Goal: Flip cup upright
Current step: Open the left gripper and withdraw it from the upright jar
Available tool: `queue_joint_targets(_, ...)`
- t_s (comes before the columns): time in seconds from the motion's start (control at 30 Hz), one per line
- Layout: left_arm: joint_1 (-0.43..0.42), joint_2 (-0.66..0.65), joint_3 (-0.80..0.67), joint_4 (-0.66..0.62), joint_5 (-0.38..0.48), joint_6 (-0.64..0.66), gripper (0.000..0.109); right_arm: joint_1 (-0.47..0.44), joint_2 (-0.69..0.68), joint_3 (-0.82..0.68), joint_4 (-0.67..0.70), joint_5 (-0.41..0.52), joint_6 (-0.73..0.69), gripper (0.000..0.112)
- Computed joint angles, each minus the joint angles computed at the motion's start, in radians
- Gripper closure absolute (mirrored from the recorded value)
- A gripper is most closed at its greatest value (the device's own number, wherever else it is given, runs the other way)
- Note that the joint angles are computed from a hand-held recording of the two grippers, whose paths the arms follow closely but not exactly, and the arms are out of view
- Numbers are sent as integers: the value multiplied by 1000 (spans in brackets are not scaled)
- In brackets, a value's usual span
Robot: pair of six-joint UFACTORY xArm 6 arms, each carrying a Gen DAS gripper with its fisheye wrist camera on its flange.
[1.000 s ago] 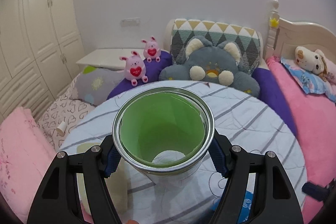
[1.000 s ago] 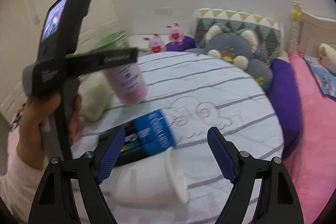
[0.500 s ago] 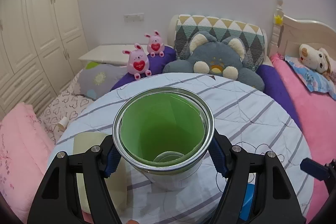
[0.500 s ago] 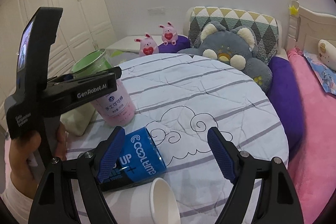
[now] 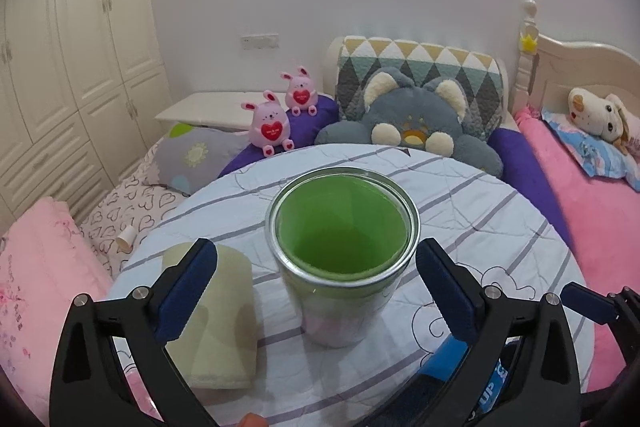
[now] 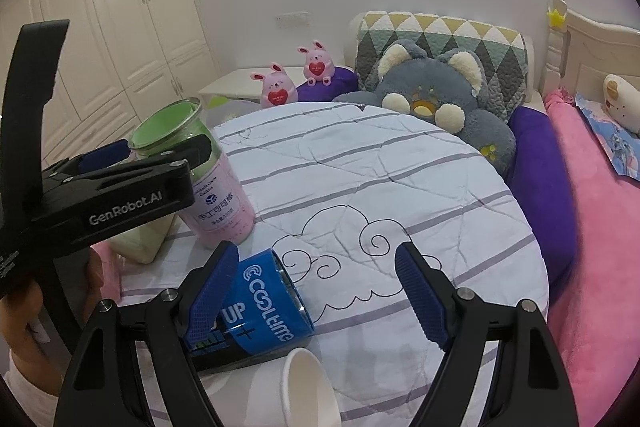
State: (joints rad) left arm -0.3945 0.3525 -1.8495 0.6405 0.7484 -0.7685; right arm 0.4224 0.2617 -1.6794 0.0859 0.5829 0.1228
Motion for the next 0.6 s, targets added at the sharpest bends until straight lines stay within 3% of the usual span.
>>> queue_joint_targets(0.2, 3, -51, 61, -13, -23, -2, 7, 9, -17, 10, -35, 3, 26, 30)
queue_joint_targets(0.6, 25, -281, 323, 0, -128, -59, 6, 44, -66, 23, -140, 13, 111, 30)
